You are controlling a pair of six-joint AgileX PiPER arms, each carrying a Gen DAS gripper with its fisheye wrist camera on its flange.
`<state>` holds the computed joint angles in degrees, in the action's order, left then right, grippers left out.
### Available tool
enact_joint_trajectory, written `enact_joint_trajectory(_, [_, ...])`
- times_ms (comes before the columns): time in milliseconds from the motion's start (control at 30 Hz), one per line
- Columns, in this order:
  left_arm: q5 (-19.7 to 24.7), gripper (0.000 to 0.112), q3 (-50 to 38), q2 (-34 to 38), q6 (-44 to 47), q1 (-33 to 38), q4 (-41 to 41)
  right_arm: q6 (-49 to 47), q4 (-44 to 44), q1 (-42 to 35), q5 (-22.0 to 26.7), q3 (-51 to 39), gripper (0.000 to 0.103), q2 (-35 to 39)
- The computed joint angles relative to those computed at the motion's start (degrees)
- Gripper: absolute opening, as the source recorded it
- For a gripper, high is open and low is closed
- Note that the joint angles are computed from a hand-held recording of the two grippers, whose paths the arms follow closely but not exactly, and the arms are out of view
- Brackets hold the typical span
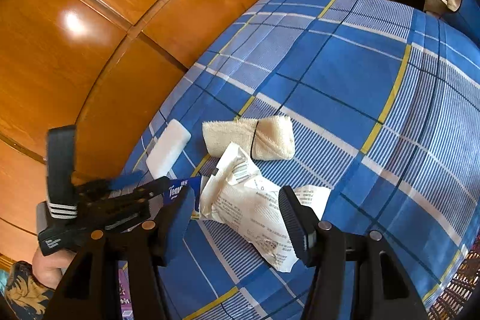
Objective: Organize soft objects
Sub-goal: 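Close the left gripper on the white sponge, then lift the white sponge with the left gripper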
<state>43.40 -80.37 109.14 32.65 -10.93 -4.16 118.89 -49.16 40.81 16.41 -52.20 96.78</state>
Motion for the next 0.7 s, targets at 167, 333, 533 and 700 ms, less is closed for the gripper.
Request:
enact_joint_trajectory(167, [-3.69, 0.076, -0.92, 0.85, 0.36, 0.86, 2.69, -0.21, -0.16, -0.15, -1.3, 0.18, 0.059, -0.11])
enact_joint_trajectory(333, [-5.97, 0.08, -4.22, 5.52, 1.7, -1.13, 8.04, -0.8, 0.37, -0.47, -2.64, 0.57, 0.059, -0.26])
enact_joint_trajectory(533, [-8.26, 0.085, -8.48, 11.43, -0.54, -3.98, 14.51, -7.47, 5.91, -0.89, -3.2, -0.32, 0.059, 0.48])
enact_joint_trajectory(700, [-0.3, 0.059, -15.45, 14.94, 4.29, -0.46, 3.31, -8.69, 6.88, -1.29, -3.41, -0.55, 0.059, 0.93])
